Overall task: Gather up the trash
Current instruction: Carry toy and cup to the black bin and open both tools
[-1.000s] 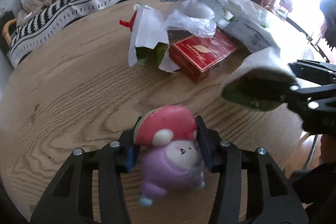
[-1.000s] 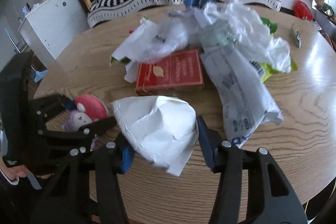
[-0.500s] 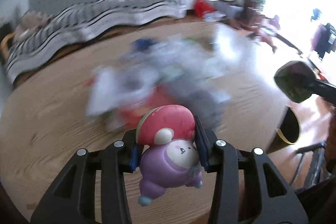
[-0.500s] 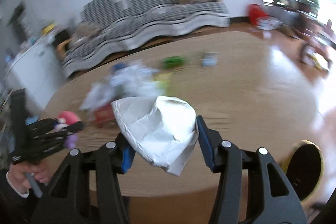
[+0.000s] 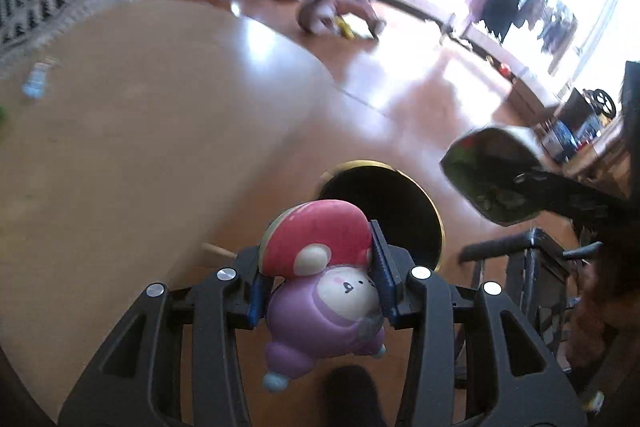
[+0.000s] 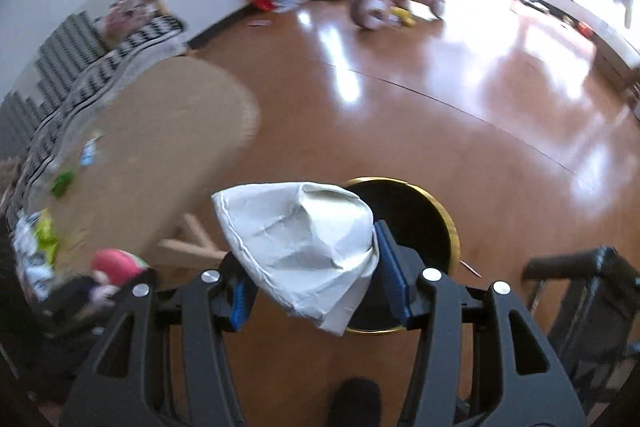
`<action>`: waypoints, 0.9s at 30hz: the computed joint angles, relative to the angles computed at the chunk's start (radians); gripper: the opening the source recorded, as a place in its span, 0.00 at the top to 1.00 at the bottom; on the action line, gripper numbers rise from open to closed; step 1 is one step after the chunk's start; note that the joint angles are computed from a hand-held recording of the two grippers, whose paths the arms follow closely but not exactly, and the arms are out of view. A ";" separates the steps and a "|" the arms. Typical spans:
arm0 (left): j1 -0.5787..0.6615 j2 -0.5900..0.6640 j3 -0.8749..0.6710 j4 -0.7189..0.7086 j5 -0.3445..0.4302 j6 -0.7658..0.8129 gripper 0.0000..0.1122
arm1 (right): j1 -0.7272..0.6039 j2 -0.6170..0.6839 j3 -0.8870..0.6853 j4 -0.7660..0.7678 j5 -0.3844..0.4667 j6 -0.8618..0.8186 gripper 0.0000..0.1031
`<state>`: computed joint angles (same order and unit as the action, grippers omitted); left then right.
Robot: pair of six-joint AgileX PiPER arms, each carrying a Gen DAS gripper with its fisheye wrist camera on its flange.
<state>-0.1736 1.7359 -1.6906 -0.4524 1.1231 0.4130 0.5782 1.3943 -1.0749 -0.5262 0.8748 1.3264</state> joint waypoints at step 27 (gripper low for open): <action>-0.207 0.230 -0.157 0.110 -0.066 -0.142 0.32 | -0.239 -0.107 0.181 0.199 -0.148 -0.152 0.48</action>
